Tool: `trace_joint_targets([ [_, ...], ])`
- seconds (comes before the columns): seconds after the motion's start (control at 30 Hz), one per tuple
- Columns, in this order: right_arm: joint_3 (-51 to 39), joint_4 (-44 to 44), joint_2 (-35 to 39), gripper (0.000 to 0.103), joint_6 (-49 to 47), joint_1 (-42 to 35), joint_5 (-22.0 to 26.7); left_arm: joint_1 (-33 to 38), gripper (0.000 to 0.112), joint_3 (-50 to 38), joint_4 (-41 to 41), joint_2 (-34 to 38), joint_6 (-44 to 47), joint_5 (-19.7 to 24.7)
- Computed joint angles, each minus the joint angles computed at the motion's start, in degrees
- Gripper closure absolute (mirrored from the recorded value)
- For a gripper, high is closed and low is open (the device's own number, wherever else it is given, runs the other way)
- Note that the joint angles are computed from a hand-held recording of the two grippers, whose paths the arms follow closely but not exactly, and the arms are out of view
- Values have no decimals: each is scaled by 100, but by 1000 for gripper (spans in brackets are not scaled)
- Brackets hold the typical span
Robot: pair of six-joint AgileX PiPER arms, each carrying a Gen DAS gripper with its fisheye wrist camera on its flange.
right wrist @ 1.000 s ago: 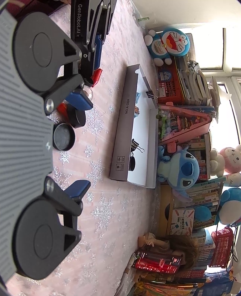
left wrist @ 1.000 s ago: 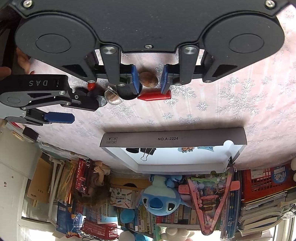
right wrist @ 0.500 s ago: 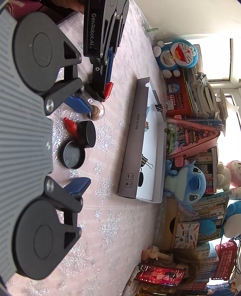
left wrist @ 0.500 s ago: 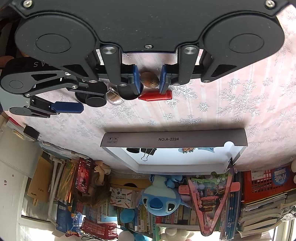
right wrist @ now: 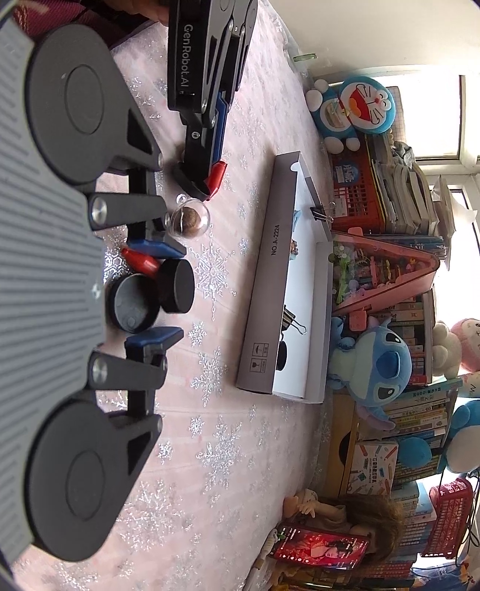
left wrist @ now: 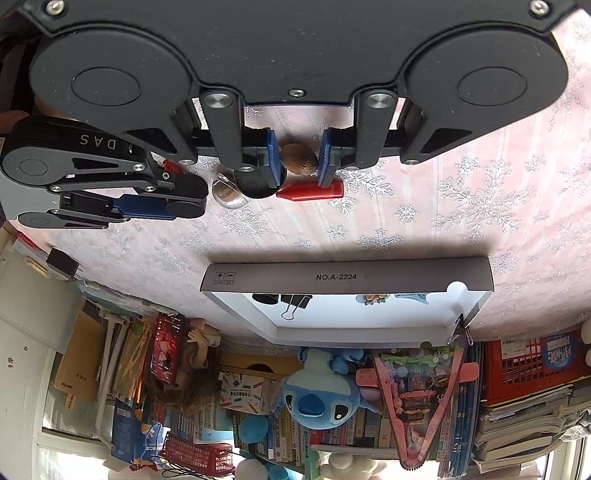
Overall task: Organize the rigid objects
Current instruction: 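Close the left gripper on the brown nut while the right gripper grasps the black puck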
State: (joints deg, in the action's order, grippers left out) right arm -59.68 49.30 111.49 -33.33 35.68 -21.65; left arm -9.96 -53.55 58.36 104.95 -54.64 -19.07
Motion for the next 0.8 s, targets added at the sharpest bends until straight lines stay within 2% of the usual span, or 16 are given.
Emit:
trace_joint_targets([
  [0.8, 39, 98, -8, 65, 61, 10, -235, -18, 92, -2, -140, -39, 92, 67],
])
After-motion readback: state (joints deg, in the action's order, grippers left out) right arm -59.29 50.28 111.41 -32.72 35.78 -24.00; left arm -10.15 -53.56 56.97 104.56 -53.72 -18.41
